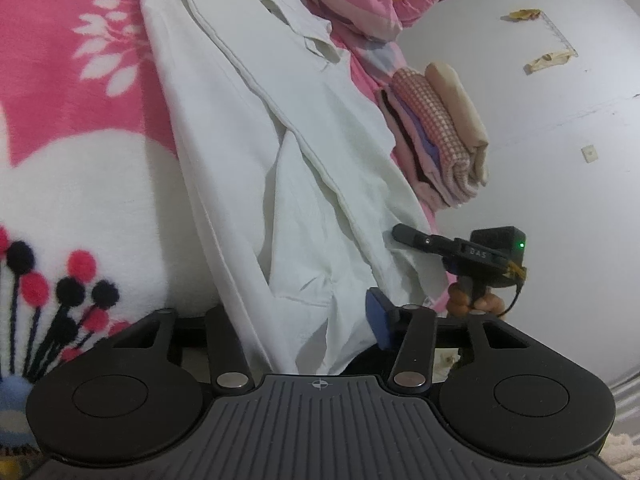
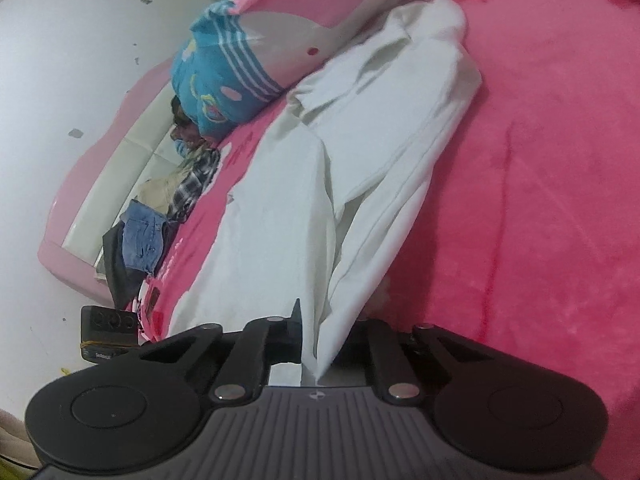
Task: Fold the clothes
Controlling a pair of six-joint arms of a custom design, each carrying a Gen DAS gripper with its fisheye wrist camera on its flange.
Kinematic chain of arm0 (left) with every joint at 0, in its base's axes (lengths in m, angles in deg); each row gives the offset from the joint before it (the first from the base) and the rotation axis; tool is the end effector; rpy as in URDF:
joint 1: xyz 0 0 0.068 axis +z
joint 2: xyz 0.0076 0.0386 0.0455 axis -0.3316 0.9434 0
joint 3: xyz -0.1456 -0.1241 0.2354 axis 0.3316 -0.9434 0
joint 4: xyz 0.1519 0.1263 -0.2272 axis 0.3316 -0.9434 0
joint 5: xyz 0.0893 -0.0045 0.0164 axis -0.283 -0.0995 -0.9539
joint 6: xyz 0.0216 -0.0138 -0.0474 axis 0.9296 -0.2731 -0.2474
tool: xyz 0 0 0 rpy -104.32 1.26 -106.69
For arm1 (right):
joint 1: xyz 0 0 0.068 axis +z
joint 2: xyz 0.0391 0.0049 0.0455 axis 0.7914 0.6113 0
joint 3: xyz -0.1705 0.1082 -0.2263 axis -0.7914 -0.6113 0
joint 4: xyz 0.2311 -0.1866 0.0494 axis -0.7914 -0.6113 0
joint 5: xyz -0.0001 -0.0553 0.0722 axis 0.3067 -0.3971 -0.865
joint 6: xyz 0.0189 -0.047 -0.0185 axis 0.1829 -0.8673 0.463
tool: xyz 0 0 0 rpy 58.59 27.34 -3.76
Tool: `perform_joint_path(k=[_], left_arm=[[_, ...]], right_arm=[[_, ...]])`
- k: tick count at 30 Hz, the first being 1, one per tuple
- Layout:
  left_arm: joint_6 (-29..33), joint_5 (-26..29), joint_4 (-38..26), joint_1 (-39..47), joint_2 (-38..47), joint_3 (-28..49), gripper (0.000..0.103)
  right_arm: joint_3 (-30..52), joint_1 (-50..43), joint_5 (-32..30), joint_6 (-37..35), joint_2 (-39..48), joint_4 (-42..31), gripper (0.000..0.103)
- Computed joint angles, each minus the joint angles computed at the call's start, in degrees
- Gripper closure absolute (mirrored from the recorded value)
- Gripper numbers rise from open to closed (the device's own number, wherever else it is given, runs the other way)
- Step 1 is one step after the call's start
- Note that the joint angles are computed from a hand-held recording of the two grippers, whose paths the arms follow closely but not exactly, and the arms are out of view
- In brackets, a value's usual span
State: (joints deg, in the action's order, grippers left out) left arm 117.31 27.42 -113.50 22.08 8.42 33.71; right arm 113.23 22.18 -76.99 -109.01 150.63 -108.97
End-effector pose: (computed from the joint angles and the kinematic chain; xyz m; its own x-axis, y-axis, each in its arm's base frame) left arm 0.1091 0.0545 0.1588 -0.8699 -0.3751 -0.3203 0.0686 0.5510 -0.8317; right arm 0.2672 -0.1216 0.1825 -0.8912 -0.0826 -0.4460 -0.4143 0.5486 0.7262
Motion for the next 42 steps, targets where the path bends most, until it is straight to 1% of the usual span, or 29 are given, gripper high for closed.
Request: perform_joint_path(k=[3, 5, 7, 8, 12, 17, 20, 22, 24, 26, 29, 32, 36, 38, 39, 42], left_arm=[[0.65, -0.12, -0.45, 1.24, 0.29, 0.25, 0.067], [0.89, -0.26, -0.33, 1.97, 0.47, 0.45, 0.076], [1.36, 0.09, -0.61, 2.69, -0.49, 0.54, 0.083], [2.74, 0.31, -1.35, 3.48, -0.59, 0.72, 0.086], [6.28, 2.05, -3.45, 4.71, 0.45, 2.11, 0.089], [6.34, 4.01, -3.21, 5.09, -0.13, 3.89, 0.092], [2.96, 5.78, -0.46, 3.99, -1.42, 4.96, 0.093], [-0.65, 7.0, 2.61, 3.13, -1.55, 5.86, 0.093], [-6.09, 7.74, 7.06, 1.93, -1.69, 6.71, 0.093], [-13.35, 8.02, 13.32, 0.31, -2.23, 7.37, 0.093], [-21.99, 8.52, 21.8, -1.13, -1.7, 8.51, 0.093], [-31.79, 8.81, 32.25, -2.65, -0.62, 8.97, 0.093], [-42.68, 7.47, 44.92, -5.03, 2.63, 9.81, 0.093], [-46.39, 6.5, 50.2, -5.81, 5.1, 10.32, 0.093], [-47.89, 6.08, 52.46, -6.08, 6.47, 10.68, 0.093], [-51.82, 4.71, 58.46, -6.42, 10.74, 11.65, 0.093]], right_arm=[[-0.52, -0.7, -1.17, -1.51, -0.88, -0.92, 0.096], [-0.87, -1.25, -1.95, -2.33, -1.37, -1.44, 0.097], [-1.57, -1.4, -2.8, -1.77, -1.77, -0.82, 0.098], [-1.93, -1.44, -3.33, -1.41, -1.92, -0.46, 0.098], [-2.78, -1.3, -5.29, -0.75, -1.92, -0.02, 0.098], [-3.13, -1.04, -9.37, -1.05, -2.11, -0.61, 0.098], [-3.28, -0.16, -12.34, 1.64, -2.66, 0.69, 0.098], [-3.28, 0.48, -14.44, 3.53, -3.09, 1.97, 0.098], [-2.79, 1.14, -17.01, 5.65, -3.11, 3.22, 0.098], [-2.4, 1.83, -19.08, 8.3, -3.3, 5.24, 0.098], [-1.97, 3.54, -22.46, 16.42, -3.72, 11.69, 0.098], [-2.96, 5.69, -24.33, 30.59, -5.35, 24.62, 0.098], [-5.55, 8.51, -24.63, 53.48, -6.73, 47.73, 0.098], [-6.85, 9.58, -23.76, 64.27, -6.52, 59.32, 0.098], [-7.31, 10.08, -23.21, 69.19, -6.08, 64.7, 0.098], [-7.84, 11.05, -21.11, 79.93, -3.68, 76.4, 0.098]])
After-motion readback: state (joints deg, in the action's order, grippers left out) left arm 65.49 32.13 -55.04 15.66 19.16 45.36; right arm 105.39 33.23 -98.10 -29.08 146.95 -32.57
